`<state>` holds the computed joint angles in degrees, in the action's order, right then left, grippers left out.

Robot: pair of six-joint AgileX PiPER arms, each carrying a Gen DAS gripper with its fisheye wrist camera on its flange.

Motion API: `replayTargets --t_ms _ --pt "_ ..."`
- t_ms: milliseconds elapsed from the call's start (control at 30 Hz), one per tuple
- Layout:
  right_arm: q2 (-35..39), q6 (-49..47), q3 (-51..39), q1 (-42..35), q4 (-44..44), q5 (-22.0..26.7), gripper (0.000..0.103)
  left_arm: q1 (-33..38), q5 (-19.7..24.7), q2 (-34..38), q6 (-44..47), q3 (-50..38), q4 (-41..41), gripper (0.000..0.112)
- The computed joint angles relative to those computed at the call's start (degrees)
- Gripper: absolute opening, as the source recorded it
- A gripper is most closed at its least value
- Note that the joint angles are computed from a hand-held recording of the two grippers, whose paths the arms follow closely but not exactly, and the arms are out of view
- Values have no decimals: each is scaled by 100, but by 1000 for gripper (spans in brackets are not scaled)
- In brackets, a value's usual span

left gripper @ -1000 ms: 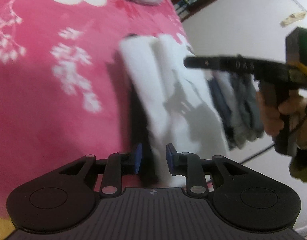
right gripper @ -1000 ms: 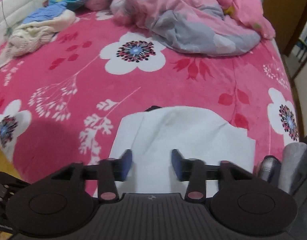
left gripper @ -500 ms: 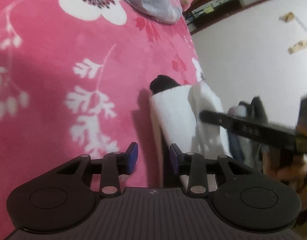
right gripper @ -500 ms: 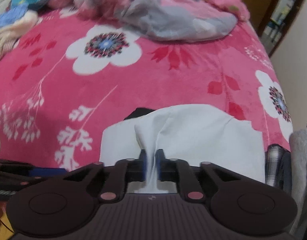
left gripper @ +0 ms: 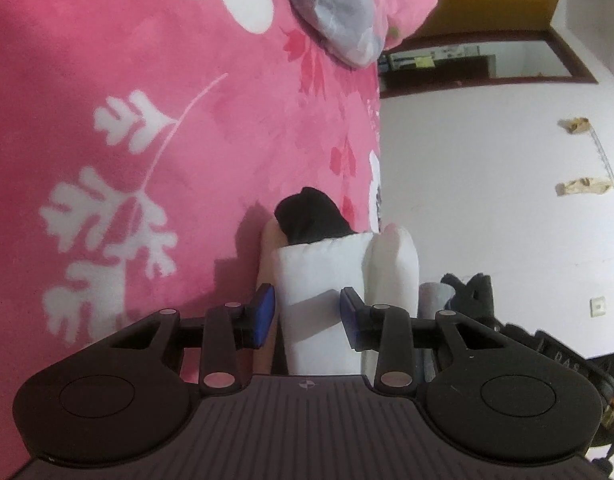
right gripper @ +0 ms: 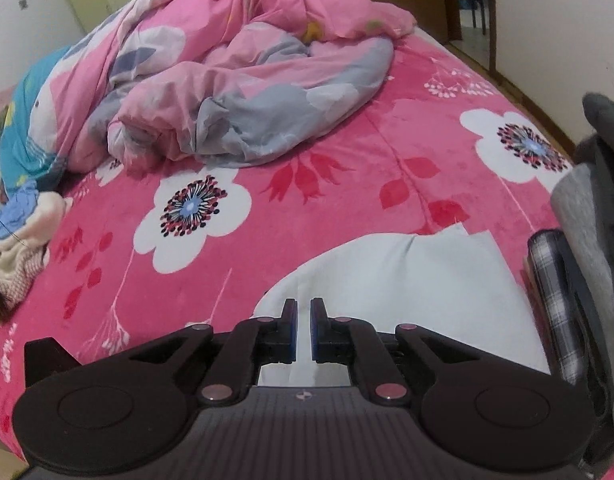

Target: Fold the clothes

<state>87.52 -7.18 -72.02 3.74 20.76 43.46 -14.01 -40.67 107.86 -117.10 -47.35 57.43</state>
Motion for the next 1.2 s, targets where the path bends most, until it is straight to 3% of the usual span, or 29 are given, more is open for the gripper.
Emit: replayTargets --t_ms 100,167,233,300,367,400,500,867,1200 --pt "135 -414 -141 64 128 230 10 50 36 55 -109 51 -117 35" --pt "134 -498 -120 393 -301 154 14 69 29 93 -64 50 -190 35" --pt "165 -466 -72 741 -839 27 33 81 15 111 14 51 -261 35" --pt "248 -451 -23 1026 -1263 -122 44 76 -22 142 74 30 -292 35" --pt "412 -455 -48 1226 -1556 -124 44 63 -45 156 99 12 -287 35" --pt "471 -437 -42 1294 -1673 -121 39 55 -55 159 112 6 -287 35" --pt "449 -245 54 1275 -1792 -167 1 9 -46 70 266 85 -445 34" --pt "-309 -673 343 -117 187 -176 0 -286 56 -595 959 98 -761 25" --pt "-514 -1518 726 -574 1253 -451 0 -609 -47 199 637 -805 -205 25"
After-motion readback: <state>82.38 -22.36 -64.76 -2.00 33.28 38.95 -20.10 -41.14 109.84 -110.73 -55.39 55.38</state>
